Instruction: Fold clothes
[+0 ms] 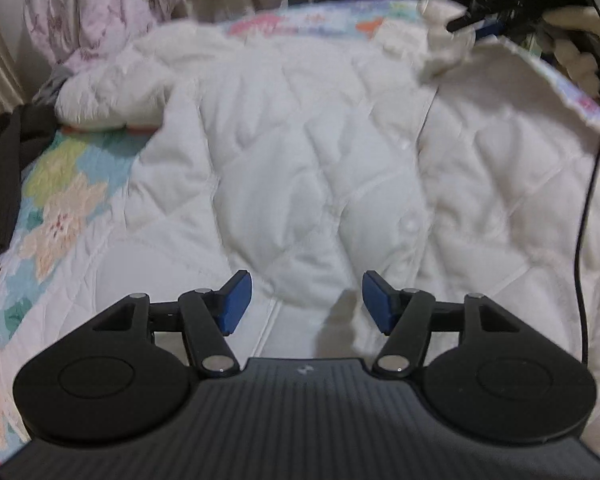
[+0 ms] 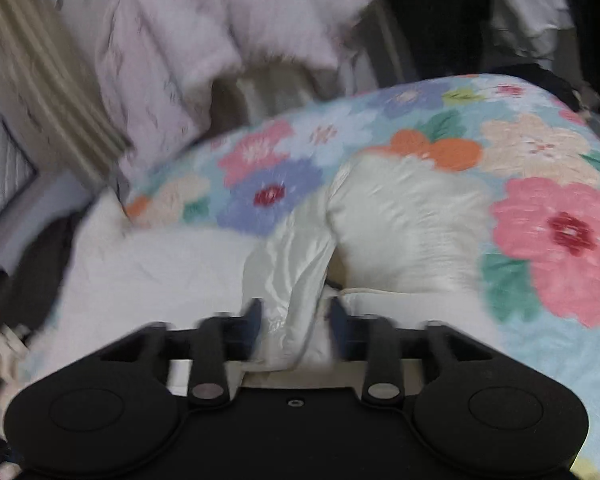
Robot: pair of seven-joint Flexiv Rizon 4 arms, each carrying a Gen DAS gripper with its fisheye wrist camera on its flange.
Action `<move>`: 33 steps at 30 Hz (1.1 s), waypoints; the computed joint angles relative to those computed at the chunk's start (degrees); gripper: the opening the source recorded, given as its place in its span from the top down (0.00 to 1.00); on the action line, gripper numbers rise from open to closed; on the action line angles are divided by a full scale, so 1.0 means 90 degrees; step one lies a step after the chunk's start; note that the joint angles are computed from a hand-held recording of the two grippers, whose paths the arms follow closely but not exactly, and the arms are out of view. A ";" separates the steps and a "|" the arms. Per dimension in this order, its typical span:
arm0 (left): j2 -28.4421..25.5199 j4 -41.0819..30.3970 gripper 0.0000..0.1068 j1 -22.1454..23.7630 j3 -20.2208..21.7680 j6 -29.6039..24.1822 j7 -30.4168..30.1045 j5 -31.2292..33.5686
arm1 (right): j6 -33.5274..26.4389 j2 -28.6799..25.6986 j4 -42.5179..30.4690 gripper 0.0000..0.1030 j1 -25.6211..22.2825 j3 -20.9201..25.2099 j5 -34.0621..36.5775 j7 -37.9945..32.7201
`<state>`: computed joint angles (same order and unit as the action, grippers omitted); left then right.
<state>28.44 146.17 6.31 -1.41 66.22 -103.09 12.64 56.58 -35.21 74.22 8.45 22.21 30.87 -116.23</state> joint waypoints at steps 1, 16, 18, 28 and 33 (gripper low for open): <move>-0.0113 0.0038 0.43 -0.0156 0.0143 0.0213 0.0169 -0.0146 | -0.0008 0.0097 0.0106 0.55 -0.0042 -0.0040 -0.0032 -0.0003; -0.0003 0.0356 0.43 -0.0261 0.0181 0.0655 0.0330 -0.0124 | 0.0504 0.1059 0.1839 0.56 0.0532 -0.0670 -0.1456 0.0626; 0.0060 0.0433 0.43 -0.0342 0.0151 0.1055 0.0476 -0.0145 | 0.0825 0.1523 0.2279 0.56 0.0213 -0.0350 -0.1049 0.0326; -0.0280 0.0751 0.42 -0.0456 -0.0075 0.2477 0.1022 -0.0708 | -0.1552 0.3471 0.3178 0.47 -0.1983 -0.0745 0.2759 -0.0442; -0.0858 0.0800 0.44 -0.1467 0.0246 0.3420 0.1279 -0.1272 | -0.2083 0.4943 0.4796 0.47 -0.2363 -0.1428 0.3254 -0.0482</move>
<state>20.72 153.37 -6.89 0.81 97.00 -91.58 1.19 37.84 9.28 117.39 -12.81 9.35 60.16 -120.57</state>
